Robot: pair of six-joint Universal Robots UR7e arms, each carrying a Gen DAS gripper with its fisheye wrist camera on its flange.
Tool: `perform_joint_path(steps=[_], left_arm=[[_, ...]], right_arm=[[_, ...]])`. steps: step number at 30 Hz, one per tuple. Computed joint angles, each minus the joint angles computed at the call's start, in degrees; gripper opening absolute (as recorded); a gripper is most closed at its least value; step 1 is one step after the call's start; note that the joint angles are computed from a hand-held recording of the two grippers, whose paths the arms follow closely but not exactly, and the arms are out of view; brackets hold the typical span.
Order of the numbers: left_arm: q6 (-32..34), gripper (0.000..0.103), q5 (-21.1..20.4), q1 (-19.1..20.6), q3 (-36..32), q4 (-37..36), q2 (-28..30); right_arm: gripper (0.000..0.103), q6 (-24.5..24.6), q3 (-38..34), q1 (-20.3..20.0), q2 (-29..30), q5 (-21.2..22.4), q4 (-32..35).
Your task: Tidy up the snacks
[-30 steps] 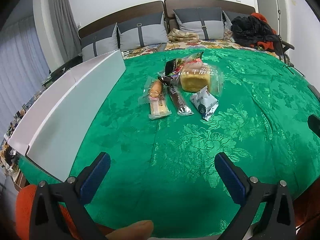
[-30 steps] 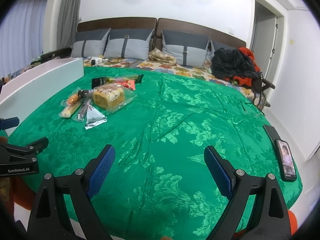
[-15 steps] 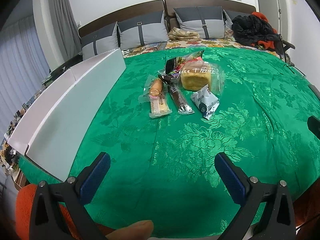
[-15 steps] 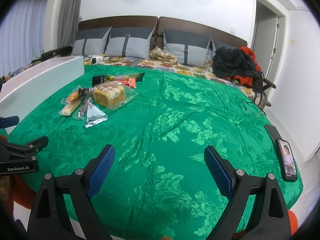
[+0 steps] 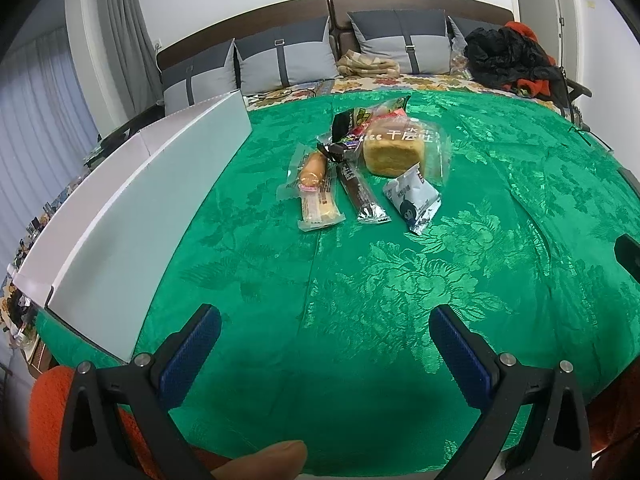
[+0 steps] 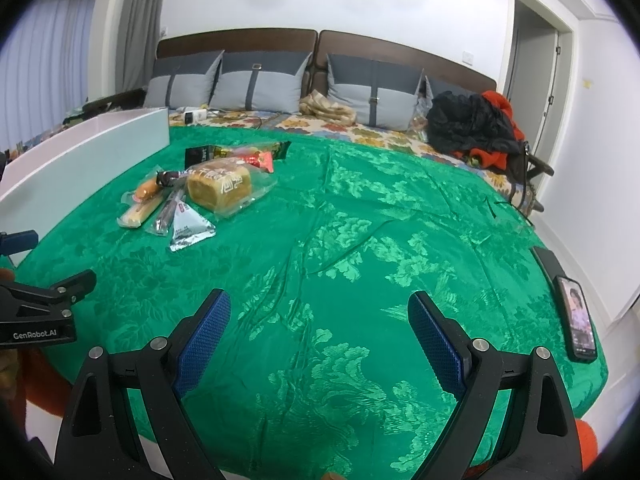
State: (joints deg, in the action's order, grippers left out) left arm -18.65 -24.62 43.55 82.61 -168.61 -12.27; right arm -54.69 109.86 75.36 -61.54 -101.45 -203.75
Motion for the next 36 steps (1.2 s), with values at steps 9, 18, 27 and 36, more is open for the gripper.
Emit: perform_joint_path(steps=[9, 18, 27, 36], left_arm=[[-0.8, 0.103, -0.2, 0.3, -0.1, 1.3, -0.1], [-1.0, 0.103, -0.2, 0.5, -0.2, 1.5, -0.1], [-0.7, 0.103, -0.1, 0.5, -0.3, 1.2, 0.0], [-0.7, 0.103, -0.1, 0.5, -0.3, 1.3, 0.0]], right_arm=[[0.092, 0.1, -0.4, -0.1, 0.2, -0.4, 0.6], [0.092, 0.0, -0.6, -0.1, 0.5, -0.5, 0.7], [0.092, 0.0, -0.7, -0.1, 0.5, -0.5, 0.7], [0.092, 0.0, -0.7, 0.0, 0.5, -0.5, 0.7]])
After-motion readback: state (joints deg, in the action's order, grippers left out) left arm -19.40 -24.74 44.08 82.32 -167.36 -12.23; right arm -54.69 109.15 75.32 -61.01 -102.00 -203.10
